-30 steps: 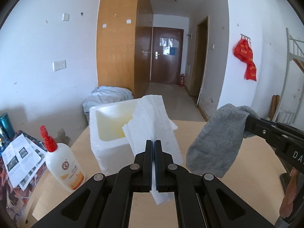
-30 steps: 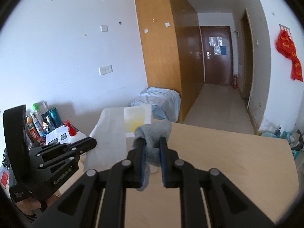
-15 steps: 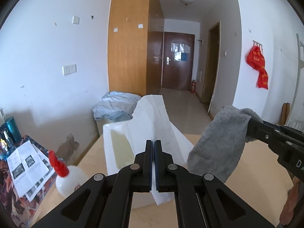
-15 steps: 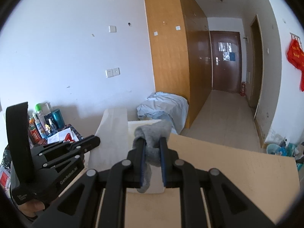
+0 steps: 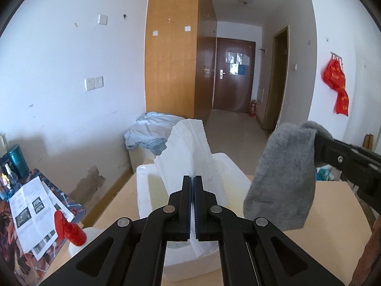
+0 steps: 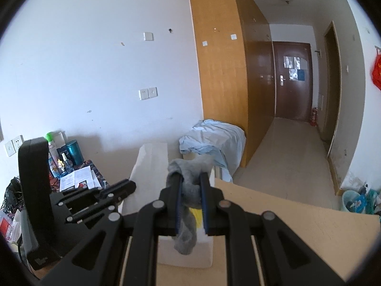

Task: Organize soft objects
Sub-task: 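Lift the towel and sock and carry both over the foam box, then open the left tool to drop the towel into the box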

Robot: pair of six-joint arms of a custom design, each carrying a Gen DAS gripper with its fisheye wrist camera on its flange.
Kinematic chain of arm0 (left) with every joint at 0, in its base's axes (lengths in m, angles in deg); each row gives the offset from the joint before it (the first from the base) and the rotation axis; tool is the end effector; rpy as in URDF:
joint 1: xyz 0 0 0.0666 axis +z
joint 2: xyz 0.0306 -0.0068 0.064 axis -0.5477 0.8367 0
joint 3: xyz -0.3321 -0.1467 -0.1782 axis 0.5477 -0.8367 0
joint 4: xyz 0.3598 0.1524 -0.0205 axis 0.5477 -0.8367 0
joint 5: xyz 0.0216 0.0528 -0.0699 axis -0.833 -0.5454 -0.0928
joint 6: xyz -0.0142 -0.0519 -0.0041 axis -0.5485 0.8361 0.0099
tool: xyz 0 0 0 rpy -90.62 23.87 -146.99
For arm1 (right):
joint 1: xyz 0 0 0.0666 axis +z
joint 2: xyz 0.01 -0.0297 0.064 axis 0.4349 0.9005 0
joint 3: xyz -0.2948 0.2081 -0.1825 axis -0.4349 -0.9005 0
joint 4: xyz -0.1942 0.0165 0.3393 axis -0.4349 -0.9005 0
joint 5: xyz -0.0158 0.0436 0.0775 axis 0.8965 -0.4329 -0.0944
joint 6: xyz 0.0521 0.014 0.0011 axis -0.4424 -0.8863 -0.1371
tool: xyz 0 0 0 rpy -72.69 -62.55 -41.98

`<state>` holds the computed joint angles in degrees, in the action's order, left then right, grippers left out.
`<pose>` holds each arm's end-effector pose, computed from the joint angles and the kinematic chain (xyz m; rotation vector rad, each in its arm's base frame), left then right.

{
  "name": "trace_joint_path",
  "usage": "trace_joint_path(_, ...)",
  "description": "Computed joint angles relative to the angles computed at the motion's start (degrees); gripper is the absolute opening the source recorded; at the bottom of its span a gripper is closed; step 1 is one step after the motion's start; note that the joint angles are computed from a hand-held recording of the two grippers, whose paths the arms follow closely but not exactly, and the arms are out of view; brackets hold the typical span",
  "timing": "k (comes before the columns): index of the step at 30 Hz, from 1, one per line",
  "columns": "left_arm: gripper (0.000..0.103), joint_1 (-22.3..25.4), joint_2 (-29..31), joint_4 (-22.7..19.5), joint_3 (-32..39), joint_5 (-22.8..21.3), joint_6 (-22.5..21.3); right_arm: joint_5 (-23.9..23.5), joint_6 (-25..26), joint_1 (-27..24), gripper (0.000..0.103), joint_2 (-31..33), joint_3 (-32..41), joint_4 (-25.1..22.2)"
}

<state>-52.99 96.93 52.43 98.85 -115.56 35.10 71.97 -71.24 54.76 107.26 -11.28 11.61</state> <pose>0.3482 -0.1091 0.4464 -0.2124 2.0314 0.0842 0.3813 0.2178 0.4809 -0.5760 1.9070 0.5271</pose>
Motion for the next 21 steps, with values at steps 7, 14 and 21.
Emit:
trace_joint_path(7, 0.002, 1.7, 1.5, 0.1, 1.3, 0.4, -0.4, -0.8, 0.2, 0.5, 0.017, 1.0, 0.5, 0.7)
trace_joint_path(14, 0.002, 2.3, 4.4, 0.2, 2.0, -0.4, -0.2, -0.7, 0.1, 0.3, 0.017, 1.9, 1.4, 0.0)
trace_joint_path(21, 0.008, 3.0, 6.3, -0.2, 2.5, -0.8, 0.9, 0.4, -0.2, 0.9, 0.017, 2.8, 2.5, -0.3)
